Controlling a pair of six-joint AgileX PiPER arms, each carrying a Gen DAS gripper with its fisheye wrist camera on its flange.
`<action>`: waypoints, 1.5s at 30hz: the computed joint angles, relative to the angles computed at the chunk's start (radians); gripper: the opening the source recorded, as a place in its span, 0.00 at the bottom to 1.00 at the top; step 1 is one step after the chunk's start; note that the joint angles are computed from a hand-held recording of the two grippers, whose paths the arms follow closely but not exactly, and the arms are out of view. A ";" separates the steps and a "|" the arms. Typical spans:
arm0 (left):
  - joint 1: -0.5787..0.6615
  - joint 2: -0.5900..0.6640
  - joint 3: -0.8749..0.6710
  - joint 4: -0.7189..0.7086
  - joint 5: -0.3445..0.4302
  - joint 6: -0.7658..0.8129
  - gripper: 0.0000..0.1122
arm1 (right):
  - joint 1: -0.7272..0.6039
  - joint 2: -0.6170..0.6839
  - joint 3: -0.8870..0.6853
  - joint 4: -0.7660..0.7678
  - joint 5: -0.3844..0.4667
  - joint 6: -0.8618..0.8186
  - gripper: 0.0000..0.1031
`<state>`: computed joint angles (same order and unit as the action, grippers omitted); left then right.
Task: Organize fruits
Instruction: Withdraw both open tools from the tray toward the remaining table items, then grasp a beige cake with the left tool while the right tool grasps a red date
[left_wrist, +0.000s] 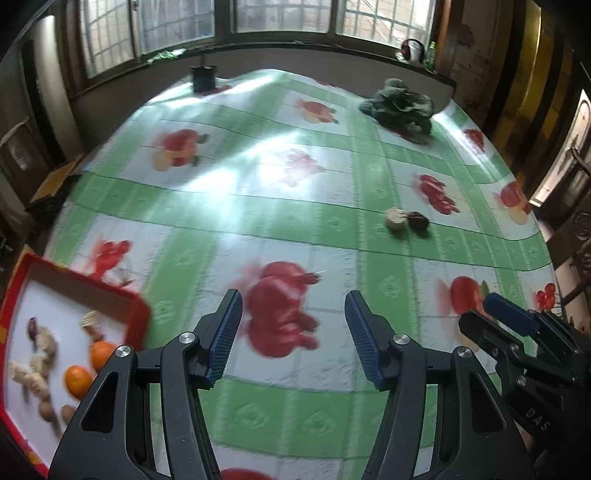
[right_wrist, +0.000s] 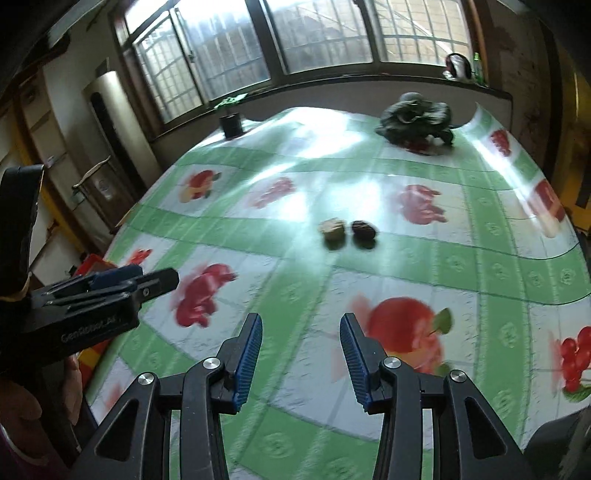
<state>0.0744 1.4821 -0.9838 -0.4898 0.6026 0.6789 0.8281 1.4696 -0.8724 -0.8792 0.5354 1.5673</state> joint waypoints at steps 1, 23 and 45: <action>-0.016 0.020 -0.015 -0.007 0.005 -0.004 0.52 | -0.016 -0.004 0.004 0.005 -0.002 -0.014 0.41; -0.287 0.461 -0.422 0.066 -0.006 -0.075 0.19 | -0.307 0.073 -0.022 0.215 -0.165 -0.357 0.41; -0.085 0.241 -0.218 -0.099 0.094 0.043 0.19 | -0.292 0.256 -0.224 0.288 -0.105 -0.578 0.24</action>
<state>-0.0103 1.7228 -1.2019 -0.5884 0.6967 0.7220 0.5356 1.7252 -1.0966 -0.5908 0.4306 0.9892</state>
